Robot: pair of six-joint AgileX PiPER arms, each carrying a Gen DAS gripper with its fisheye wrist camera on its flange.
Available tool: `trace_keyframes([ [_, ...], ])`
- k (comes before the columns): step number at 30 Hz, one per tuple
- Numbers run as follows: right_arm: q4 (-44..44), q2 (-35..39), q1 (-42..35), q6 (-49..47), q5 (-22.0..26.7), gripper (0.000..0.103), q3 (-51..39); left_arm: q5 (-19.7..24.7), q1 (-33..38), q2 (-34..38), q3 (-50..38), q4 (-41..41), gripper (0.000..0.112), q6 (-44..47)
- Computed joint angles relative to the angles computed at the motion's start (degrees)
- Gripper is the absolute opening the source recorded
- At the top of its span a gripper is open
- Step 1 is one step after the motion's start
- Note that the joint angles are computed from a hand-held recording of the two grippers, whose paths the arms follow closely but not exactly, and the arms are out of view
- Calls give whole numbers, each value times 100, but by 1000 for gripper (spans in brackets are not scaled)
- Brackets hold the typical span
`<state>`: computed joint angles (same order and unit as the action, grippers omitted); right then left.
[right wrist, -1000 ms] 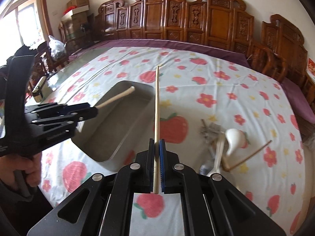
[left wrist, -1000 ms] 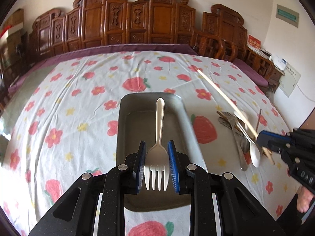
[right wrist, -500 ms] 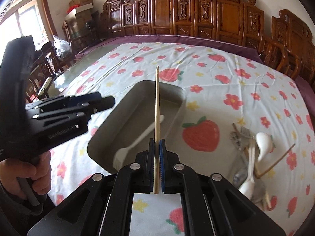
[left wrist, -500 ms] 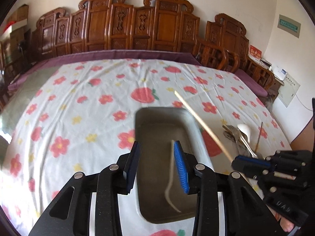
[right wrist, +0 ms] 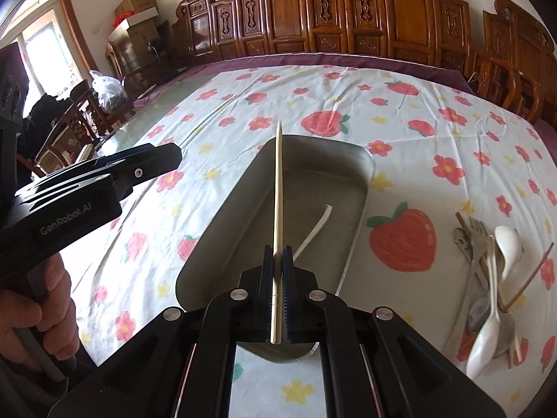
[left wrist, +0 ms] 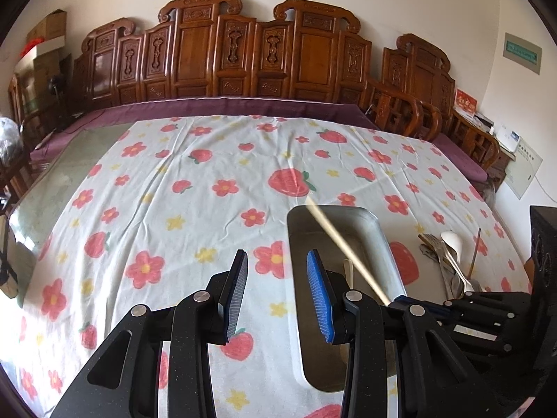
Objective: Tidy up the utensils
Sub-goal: 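Carry the white fork into the steel tray with the left tool while the right tool drops the chopstick there, then grasp a white plastic spoon from the utensil pile with the right tool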
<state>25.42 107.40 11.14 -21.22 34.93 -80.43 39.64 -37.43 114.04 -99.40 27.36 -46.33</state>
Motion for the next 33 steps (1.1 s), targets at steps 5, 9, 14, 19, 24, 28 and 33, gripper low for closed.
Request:
trace_keyframes([
  [5,583,42,-107,-568,34,24,86,14,-9,31,-29,-57,34,93],
  [9,836,-214,-288,-1000,-19,24,369,22,-63,75,-80,-126,34,179],
  [14,762,-669,-793,-1390,-40,24,771,71,-227,186,-221,-145,34,276],
  [19,642,-1106,-1525,-1795,-40,24,1162,61,-437,313,-382,-268,35,385],
  [24,528,-1190,-2270,-2129,-9,24,1281,68,-727,502,-612,-381,36,485],
  [28,444,-1065,-2575,-2222,-97,24,1314,88,-931,671,-829,-425,42,512],
  [33,385,-737,-2716,-2232,-102,24,1216,124,-1127,846,-1023,-418,50,511],
])
